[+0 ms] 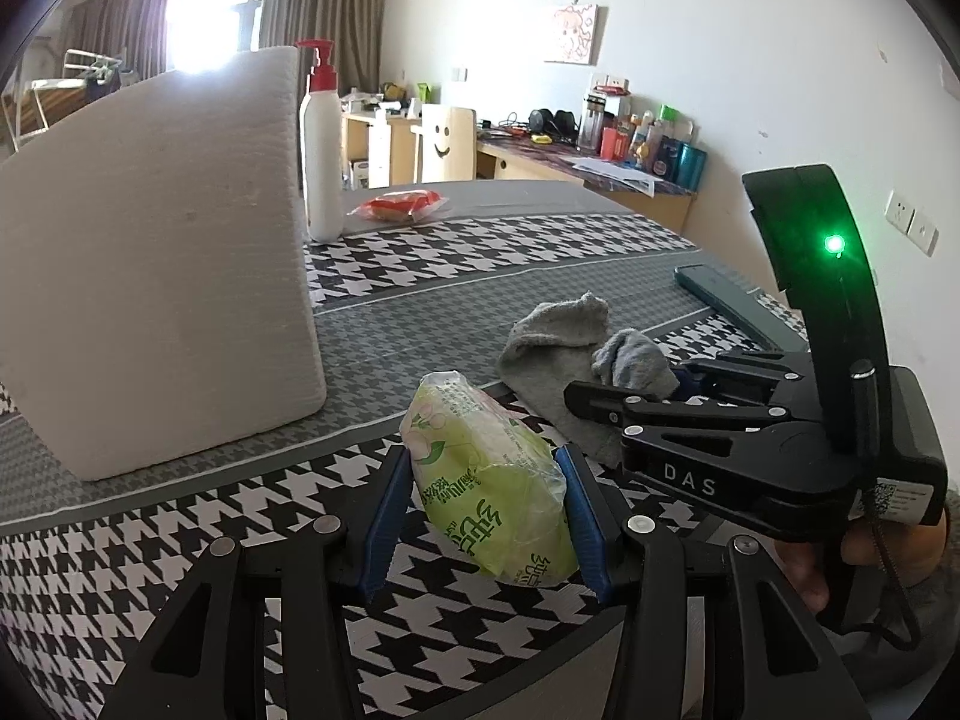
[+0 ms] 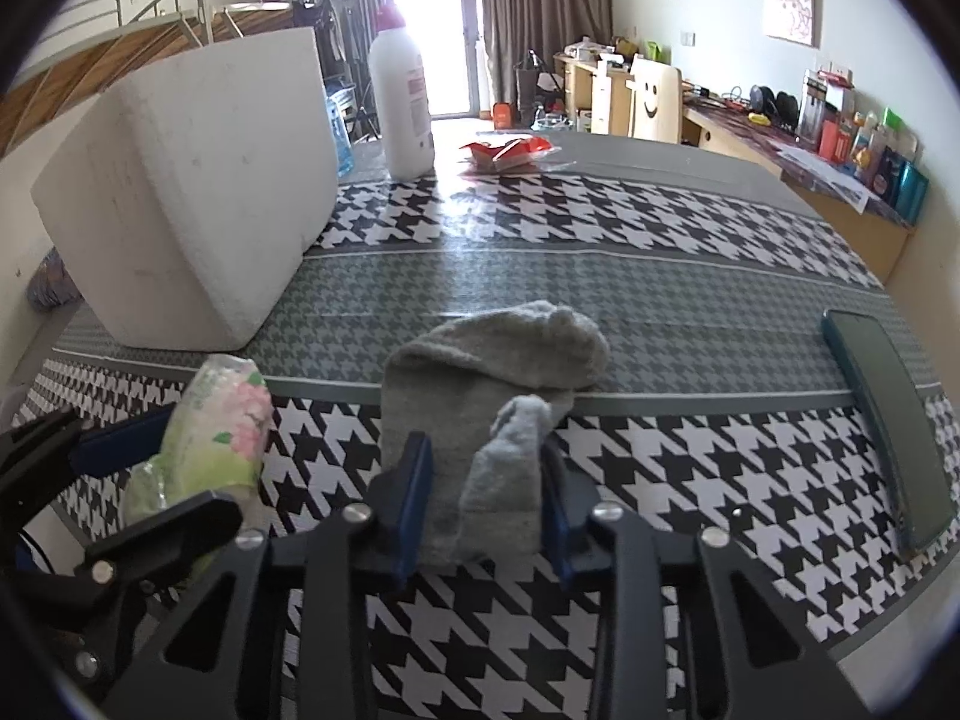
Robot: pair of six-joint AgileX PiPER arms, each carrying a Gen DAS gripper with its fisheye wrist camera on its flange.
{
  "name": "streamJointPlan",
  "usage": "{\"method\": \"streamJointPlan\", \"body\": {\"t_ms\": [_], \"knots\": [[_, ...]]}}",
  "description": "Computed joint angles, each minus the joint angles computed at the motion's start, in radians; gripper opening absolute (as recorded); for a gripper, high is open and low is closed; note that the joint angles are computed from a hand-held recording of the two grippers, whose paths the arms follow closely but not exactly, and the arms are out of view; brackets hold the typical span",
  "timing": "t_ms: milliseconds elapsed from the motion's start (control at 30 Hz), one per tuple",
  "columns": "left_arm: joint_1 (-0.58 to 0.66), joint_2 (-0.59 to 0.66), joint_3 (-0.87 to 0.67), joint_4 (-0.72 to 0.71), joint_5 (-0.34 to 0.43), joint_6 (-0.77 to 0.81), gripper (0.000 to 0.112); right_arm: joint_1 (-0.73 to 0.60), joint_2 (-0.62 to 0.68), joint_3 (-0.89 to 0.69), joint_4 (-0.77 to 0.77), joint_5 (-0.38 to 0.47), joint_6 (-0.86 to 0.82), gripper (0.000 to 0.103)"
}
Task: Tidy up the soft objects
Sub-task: 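Lift the green packet with the left gripper while the right gripper lifts the sock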
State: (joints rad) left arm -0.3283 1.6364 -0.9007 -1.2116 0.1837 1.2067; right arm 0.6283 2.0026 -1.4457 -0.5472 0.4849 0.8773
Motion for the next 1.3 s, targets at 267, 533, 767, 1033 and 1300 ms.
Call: {"method": "streamJointPlan", "body": {"t_ms": [267,533,767,1033,1300], "knots": [[0.020,-0.041,0.038,-0.088,0.000,0.087,0.051,0.016,0.003,-0.013,0.042,0.004,-0.050,0.012],[0.041,-0.087,0.063,-0.139,-0.008,0.149,0.051,0.024,-0.060,0.032,0.042,-0.051,-0.030,0.011],[0.069,-0.137,0.084,-0.199,0.014,0.227,0.051,0.050,-0.110,0.053,-0.079,-0.044,0.100,0.011],[0.088,-0.186,0.101,-0.245,0.032,0.290,0.051,0.073,-0.177,0.096,-0.232,-0.047,0.264,0.011],[0.097,-0.208,0.089,-0.235,0.048,0.296,0.051,0.092,-0.213,0.112,-0.352,-0.035,0.375,0.011]]}}
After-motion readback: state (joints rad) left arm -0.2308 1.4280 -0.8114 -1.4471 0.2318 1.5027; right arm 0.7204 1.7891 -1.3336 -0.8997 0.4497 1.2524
